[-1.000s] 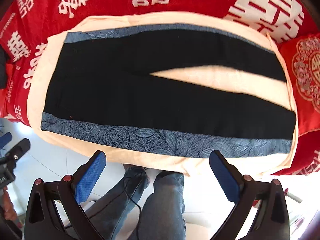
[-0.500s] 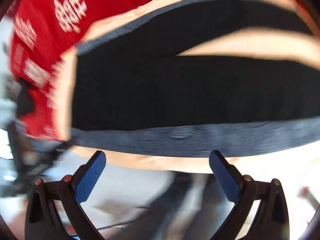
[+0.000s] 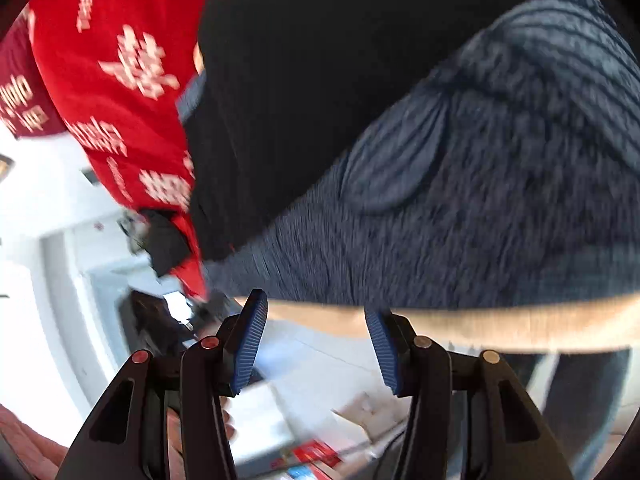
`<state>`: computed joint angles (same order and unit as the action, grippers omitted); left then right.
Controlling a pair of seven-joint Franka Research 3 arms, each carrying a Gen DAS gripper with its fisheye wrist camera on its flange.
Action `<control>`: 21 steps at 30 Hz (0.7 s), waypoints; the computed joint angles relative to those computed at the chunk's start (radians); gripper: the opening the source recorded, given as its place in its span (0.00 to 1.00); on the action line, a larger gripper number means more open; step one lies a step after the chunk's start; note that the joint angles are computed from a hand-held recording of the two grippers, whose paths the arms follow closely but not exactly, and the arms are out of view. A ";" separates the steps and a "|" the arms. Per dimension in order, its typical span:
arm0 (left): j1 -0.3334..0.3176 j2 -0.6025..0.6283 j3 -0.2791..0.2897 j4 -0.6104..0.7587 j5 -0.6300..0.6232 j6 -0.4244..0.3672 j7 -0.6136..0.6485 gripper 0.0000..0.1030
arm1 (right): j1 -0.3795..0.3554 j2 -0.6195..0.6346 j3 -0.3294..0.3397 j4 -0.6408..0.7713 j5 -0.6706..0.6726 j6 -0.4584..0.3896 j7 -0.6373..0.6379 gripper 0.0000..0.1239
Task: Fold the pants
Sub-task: 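Grasp the trouser leg hems with both grippers and lift them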
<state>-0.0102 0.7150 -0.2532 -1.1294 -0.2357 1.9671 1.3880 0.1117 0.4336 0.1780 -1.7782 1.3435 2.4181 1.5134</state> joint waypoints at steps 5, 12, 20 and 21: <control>0.022 0.030 -0.038 0.032 -0.087 0.001 -0.001 1.00 | -0.026 -0.015 0.019 0.003 0.195 0.033 -0.098 0.14; 0.029 0.050 -0.041 0.041 -0.169 0.139 -0.107 1.00 | -0.033 -0.018 -0.002 0.084 0.180 -0.018 -0.106 0.14; 0.009 0.137 -0.002 0.166 -0.039 0.095 -0.164 0.65 | -0.039 -0.042 -0.022 0.021 0.075 -0.070 -0.037 0.19; 0.006 0.155 -0.003 0.196 -0.027 0.070 -0.159 0.62 | -0.038 -0.048 -0.025 0.003 0.076 -0.061 -0.030 0.22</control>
<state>-0.0037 0.8696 -0.2567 -0.9334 -0.2629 2.0369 1.2295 0.0735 0.3855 0.1529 -1.7756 1.4190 2.3571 1.4836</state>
